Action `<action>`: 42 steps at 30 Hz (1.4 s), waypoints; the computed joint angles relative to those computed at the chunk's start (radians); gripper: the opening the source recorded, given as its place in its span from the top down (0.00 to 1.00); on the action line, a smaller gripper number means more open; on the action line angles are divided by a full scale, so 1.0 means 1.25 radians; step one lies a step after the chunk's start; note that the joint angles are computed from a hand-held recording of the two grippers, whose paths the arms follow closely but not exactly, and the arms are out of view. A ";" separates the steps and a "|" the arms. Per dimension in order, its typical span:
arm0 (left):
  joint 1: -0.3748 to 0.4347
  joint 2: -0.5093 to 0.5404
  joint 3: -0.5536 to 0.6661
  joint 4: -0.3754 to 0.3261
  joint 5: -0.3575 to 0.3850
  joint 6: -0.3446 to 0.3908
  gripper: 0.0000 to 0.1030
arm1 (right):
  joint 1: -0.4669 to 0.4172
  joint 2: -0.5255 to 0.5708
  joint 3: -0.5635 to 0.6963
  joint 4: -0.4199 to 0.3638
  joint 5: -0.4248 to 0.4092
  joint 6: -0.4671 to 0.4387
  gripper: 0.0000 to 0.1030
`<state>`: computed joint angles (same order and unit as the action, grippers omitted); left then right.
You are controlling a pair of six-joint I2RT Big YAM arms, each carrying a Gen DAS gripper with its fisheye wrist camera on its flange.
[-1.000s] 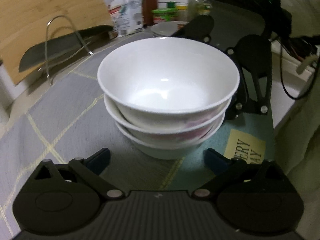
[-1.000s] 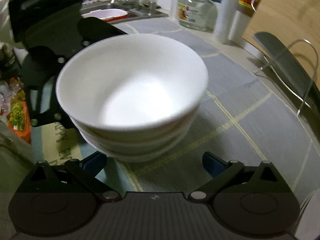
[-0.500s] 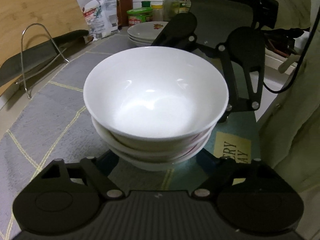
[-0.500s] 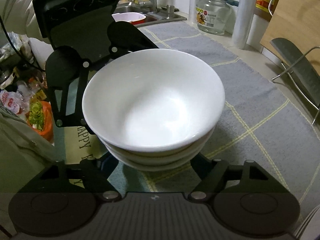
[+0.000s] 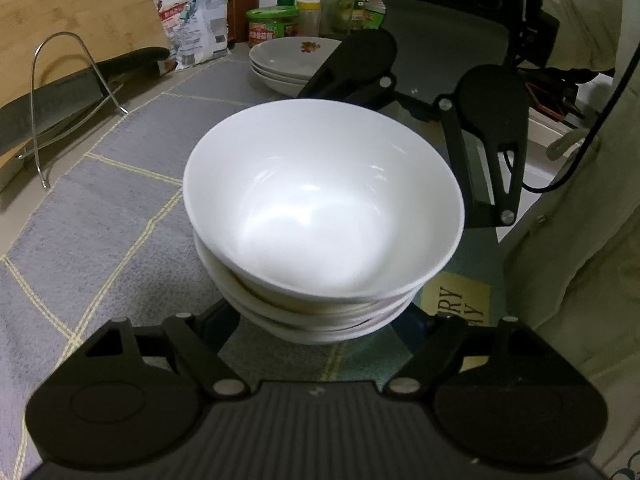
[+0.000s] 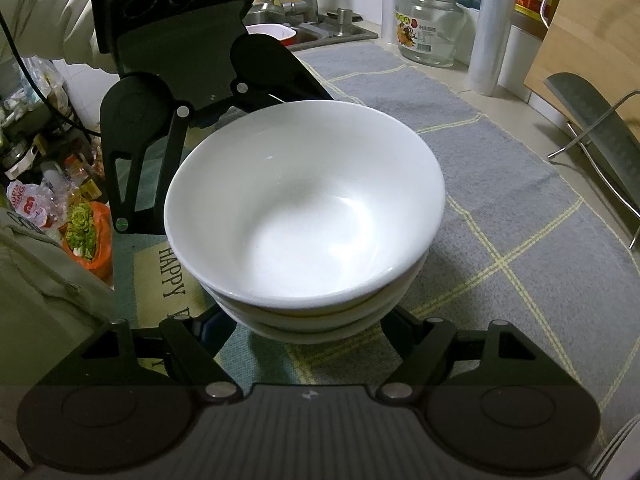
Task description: Organize plates and bowls
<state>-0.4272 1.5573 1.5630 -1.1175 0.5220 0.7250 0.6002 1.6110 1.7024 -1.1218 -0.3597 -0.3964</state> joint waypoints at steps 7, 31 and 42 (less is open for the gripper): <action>-0.003 0.002 0.000 0.003 -0.003 0.005 0.19 | 0.000 -0.003 -0.004 0.001 -0.002 0.006 0.20; -0.005 -0.021 -0.032 0.052 0.002 0.018 0.19 | 0.018 -0.018 -0.003 -0.010 0.047 0.052 0.20; -0.055 -0.029 -0.025 0.085 -0.053 -0.057 0.19 | -0.011 -0.055 -0.022 -0.035 0.027 -0.019 0.20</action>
<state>-0.4962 1.5213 1.5314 -1.0117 0.4555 0.6542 0.5869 1.5421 1.6748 -1.1657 -0.3262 -0.4199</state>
